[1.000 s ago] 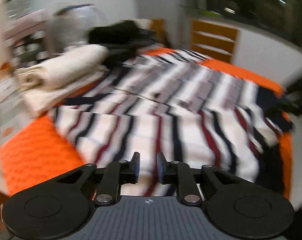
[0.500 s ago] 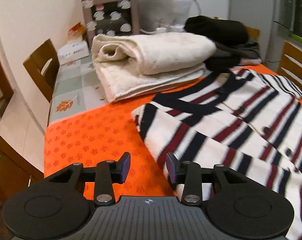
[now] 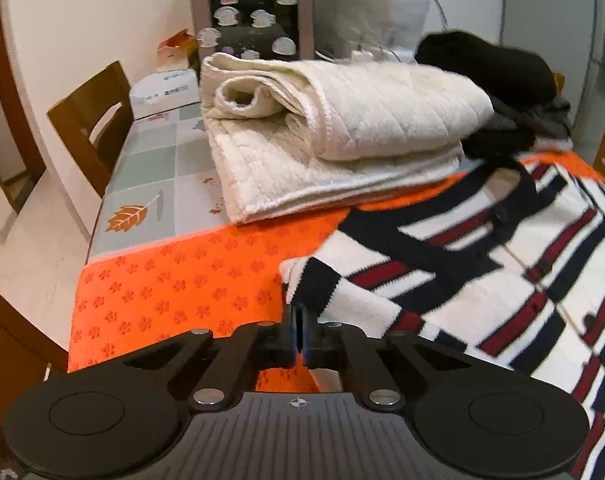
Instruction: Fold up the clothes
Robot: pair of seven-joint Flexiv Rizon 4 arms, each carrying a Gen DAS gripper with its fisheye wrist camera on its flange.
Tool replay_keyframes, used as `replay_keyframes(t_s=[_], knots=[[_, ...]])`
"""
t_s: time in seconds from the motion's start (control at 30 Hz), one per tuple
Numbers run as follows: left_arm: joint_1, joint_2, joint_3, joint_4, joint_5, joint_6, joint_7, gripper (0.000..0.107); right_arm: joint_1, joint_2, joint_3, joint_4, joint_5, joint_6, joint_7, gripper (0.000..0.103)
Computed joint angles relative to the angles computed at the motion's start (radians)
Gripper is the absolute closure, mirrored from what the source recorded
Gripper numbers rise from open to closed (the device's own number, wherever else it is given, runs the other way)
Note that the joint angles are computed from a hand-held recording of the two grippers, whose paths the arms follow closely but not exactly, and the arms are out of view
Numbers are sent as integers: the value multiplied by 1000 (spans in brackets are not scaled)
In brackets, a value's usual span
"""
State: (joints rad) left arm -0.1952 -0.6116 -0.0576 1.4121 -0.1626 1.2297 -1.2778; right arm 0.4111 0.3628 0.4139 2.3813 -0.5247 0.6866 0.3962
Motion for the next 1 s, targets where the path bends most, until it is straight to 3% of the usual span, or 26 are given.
replay_keyframes(t_s=[0.13,0.27,0.43,0.57,0.73,0.87,1.0], knots=[[5,2,15,5,-5,7,-33,103,-9,5,5,-30,-48,-26,-15,99],[-25,-6,101,-13,28,-18,-177,104,-22,7,-2,-76,-94,-85,-61,99],[13,19,77,17,34,-30,-227,104,-34,7,-37,-87,-72,-90,-161,99],[51,53,17,69,2,10,-182,103,-39,-11,-61,-74,12,-55,-228,99],[97,97,-74,139,-80,87,-86,100,-64,3,-31,-105,-61,-89,-211,99],[139,94,-178,147,-164,72,90,84,-58,6,-37,-91,-26,-82,-230,99],[76,50,-130,85,-156,40,128,67,-52,-2,-32,-75,-5,-66,-223,98]])
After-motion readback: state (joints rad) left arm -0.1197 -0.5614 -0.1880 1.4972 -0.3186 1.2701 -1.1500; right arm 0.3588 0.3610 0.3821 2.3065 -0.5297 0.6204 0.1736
